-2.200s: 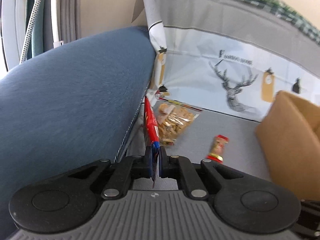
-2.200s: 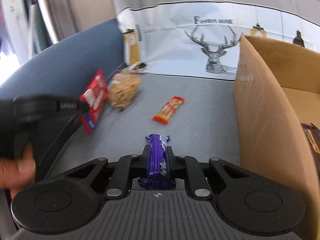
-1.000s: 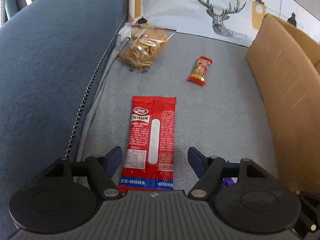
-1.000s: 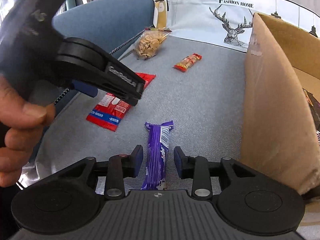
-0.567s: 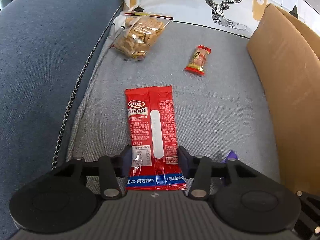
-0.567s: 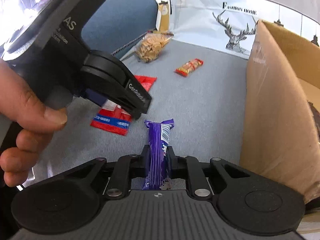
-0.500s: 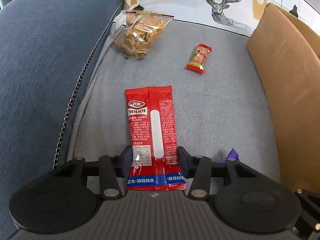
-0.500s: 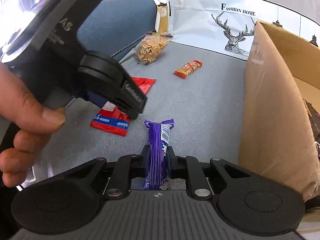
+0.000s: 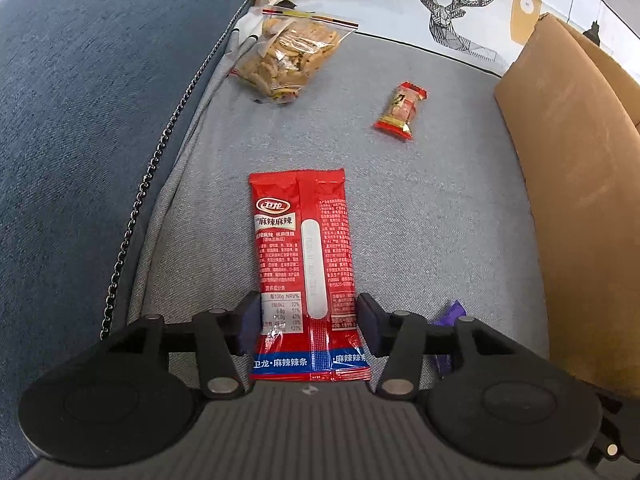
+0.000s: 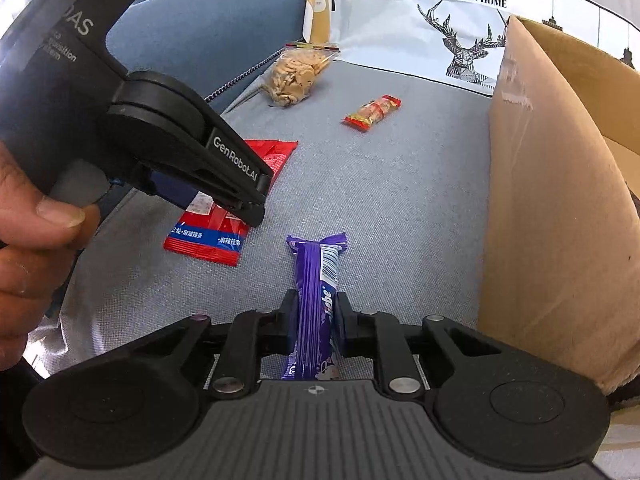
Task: Organize snacks
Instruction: 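Grasp the red spicy strip pack with the left tool while the right tool grasps the purple Alpenliebe bar, then lift the red strip pack and purple bar and carry both over the box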
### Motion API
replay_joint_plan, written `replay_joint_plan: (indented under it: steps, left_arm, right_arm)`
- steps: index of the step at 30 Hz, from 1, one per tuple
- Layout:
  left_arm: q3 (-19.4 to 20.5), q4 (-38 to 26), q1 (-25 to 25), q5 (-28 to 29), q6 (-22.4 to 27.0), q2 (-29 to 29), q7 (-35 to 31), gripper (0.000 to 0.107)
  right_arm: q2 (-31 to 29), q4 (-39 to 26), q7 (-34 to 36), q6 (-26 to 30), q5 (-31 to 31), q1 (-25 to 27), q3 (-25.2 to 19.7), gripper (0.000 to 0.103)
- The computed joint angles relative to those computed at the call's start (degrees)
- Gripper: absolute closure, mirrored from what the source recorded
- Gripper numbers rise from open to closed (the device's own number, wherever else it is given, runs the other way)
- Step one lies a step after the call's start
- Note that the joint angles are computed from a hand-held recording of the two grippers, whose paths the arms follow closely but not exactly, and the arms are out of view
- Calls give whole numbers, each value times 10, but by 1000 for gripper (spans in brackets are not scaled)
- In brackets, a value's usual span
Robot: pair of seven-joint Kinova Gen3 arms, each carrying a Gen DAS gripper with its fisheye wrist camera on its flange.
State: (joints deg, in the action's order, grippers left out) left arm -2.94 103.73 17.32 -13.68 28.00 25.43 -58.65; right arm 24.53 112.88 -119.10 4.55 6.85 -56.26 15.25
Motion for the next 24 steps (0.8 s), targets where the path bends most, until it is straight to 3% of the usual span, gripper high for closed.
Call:
replay_joint_plan:
  steps: [13,17,24]
  left_arm:
    - [-3,3,4,-6,-4,0,2,51]
    - [-6,5,7,-7,-8,-1,8,55]
    - [-18,35,17,-9,-65,-31,31,57]
  right_arm:
    - [-1,1,-1,1,5,-11,11,84]
    - [-3,6,0,-7,6,-22,21,87]
    - [-19,49,30,-79,-32,-119,126,88]
